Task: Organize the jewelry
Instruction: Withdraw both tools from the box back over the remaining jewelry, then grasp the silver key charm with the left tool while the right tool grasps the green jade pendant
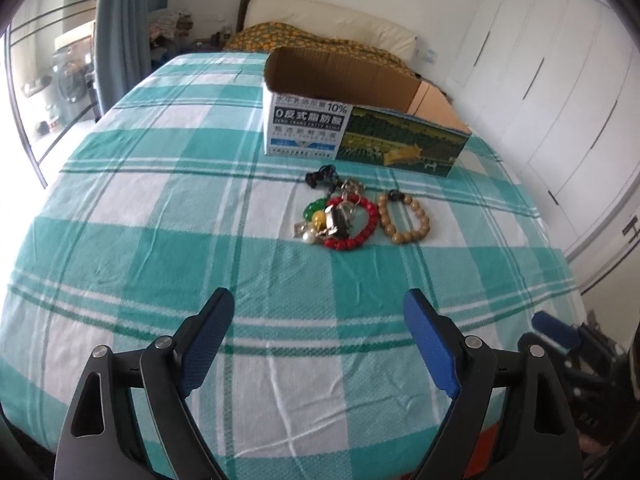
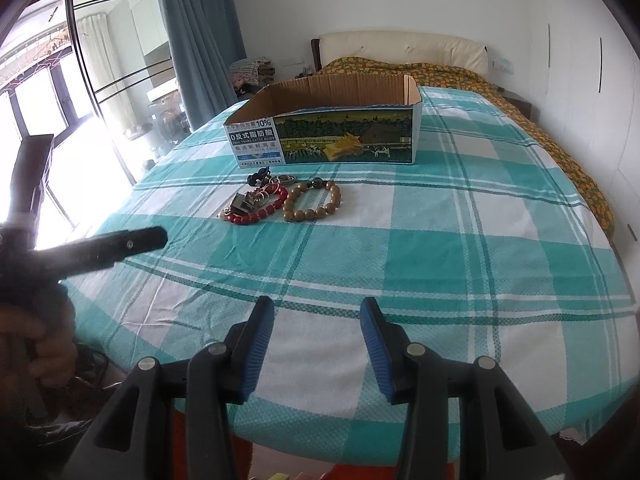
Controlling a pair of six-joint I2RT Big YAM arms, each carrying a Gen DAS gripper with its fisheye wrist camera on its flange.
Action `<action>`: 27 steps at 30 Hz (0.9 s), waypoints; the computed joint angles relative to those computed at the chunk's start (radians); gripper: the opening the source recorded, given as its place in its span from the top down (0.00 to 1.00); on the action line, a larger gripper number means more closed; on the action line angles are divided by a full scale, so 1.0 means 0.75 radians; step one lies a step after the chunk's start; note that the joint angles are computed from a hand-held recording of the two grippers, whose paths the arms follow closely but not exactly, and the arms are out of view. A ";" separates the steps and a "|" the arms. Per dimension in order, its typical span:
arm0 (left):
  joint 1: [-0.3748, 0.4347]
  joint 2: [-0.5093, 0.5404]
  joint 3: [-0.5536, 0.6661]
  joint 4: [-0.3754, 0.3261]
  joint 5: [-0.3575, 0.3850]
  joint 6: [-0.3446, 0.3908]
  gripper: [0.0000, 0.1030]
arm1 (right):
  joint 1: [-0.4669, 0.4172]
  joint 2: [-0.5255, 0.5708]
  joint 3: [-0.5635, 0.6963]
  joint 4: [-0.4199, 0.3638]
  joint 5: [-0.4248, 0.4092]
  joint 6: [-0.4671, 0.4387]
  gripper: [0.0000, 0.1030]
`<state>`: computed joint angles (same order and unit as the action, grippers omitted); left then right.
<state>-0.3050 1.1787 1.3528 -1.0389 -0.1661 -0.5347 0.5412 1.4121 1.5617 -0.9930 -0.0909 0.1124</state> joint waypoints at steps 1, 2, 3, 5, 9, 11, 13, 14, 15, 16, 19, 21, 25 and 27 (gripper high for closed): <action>0.012 0.028 0.022 0.017 0.017 0.027 0.20 | -0.001 0.006 0.002 -0.002 -0.003 0.003 0.55; 0.020 0.055 0.044 0.027 0.022 0.051 0.22 | -0.003 0.010 0.002 -0.003 -0.008 0.005 0.55; 0.026 0.086 0.064 0.043 0.027 0.079 0.25 | -0.006 0.017 0.004 -0.007 -0.012 0.008 0.55; 0.038 0.147 0.102 0.063 0.042 0.119 0.29 | -0.009 0.024 0.007 -0.013 -0.017 0.008 0.55; 0.051 0.266 0.173 0.069 0.033 0.164 0.44 | -0.020 0.040 0.025 -0.031 -0.022 -0.004 0.55; 0.050 0.322 0.205 0.053 0.014 0.185 0.48 | -0.028 0.051 0.038 -0.037 -0.026 -0.011 0.55; 0.052 0.361 0.228 0.027 0.008 0.189 0.53 | -0.039 0.072 0.068 -0.041 -0.034 -0.026 0.55; 0.054 0.374 0.233 0.017 0.014 0.187 0.55 | -0.044 0.085 0.087 -0.042 -0.037 -0.036 0.55; 0.056 0.379 0.232 0.012 0.019 0.189 0.58 | -0.052 0.106 0.120 -0.043 -0.041 -0.047 0.55; 0.055 0.380 0.229 0.011 0.012 0.193 0.61 | -0.059 0.125 0.148 -0.045 -0.053 -0.051 0.55; 0.061 0.367 0.209 0.029 0.021 0.205 0.71 | -0.091 0.215 0.271 -0.075 -0.135 -0.036 0.55; 0.077 0.339 0.185 0.055 0.059 0.192 0.71 | -0.105 0.291 0.366 -0.126 -0.174 -0.030 0.55; 0.121 0.244 0.123 0.112 0.155 0.154 0.80 | -0.103 0.396 0.484 -0.197 -0.176 -0.069 0.55; 0.149 0.201 0.104 0.120 0.215 0.126 0.87 | -0.100 0.453 0.546 -0.234 -0.184 -0.098 0.55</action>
